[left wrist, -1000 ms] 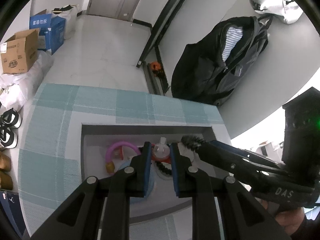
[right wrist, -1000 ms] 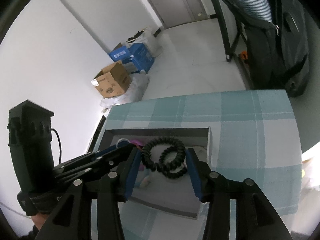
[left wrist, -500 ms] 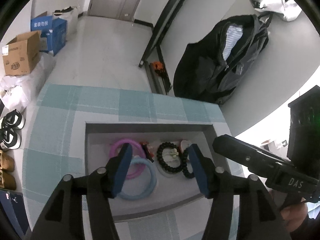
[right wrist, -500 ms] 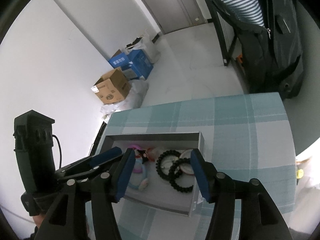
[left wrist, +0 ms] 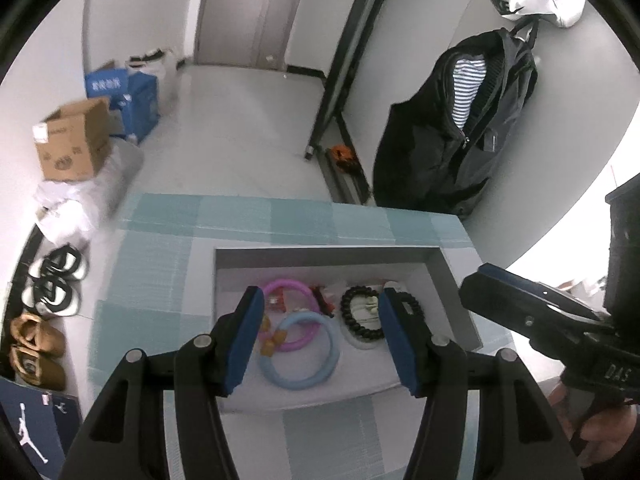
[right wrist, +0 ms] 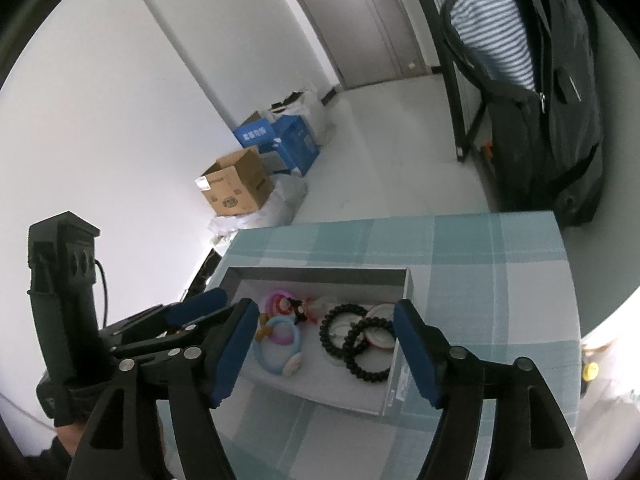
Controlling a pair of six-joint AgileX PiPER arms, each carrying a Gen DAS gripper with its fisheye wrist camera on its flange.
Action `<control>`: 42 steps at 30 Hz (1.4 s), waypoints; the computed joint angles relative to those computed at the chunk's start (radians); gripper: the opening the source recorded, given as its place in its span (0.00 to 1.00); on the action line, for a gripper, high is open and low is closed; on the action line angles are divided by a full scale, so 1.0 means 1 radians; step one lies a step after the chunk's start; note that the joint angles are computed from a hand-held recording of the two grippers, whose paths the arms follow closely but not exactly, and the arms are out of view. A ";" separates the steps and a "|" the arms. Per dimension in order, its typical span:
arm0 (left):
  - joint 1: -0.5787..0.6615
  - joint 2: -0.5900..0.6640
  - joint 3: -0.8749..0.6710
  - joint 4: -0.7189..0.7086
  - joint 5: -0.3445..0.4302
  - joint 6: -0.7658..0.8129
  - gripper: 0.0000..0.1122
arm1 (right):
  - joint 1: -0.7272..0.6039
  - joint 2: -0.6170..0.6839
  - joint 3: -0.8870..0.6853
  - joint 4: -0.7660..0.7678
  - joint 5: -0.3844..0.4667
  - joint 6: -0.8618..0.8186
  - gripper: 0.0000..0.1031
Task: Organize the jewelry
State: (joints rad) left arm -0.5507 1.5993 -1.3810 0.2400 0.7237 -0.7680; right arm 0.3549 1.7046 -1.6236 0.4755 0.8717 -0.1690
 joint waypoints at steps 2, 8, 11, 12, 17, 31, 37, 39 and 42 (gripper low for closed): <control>-0.026 -0.014 0.014 0.074 0.017 -0.065 0.48 | -0.005 -0.036 0.051 0.019 -0.041 -0.033 0.78; -0.109 -0.073 0.064 0.279 0.095 -0.295 0.48 | -0.007 -0.125 0.176 0.086 -0.129 -0.121 0.80; -0.144 -0.097 0.082 0.366 0.114 -0.397 0.48 | -0.009 -0.172 0.235 0.118 -0.167 -0.167 0.80; -0.158 -0.107 0.090 0.401 0.120 -0.434 0.48 | -0.009 -0.186 0.251 0.125 -0.178 -0.180 0.81; -0.219 -0.140 0.129 0.542 0.151 -0.582 0.52 | -0.015 -0.251 0.329 0.182 -0.235 -0.245 0.83; -0.389 -0.179 0.209 0.729 0.330 -0.837 0.64 | 0.015 -0.392 0.480 0.172 -0.372 -0.318 0.91; -0.444 -0.176 0.211 0.741 0.377 -0.849 0.64 | 0.020 -0.423 0.503 0.172 -0.360 -0.328 0.92; -0.451 -0.170 0.207 0.737 0.385 -0.842 0.64 | 0.020 -0.429 0.509 0.164 -0.356 -0.321 0.93; -0.456 -0.168 0.209 0.737 0.383 -0.839 0.65 | 0.014 -0.429 0.508 0.168 -0.335 -0.323 0.94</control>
State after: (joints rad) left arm -1.0065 1.4312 -1.1725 0.9774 1.1064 -1.6067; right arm 0.3690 1.2751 -1.1153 0.6436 0.5365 -0.4924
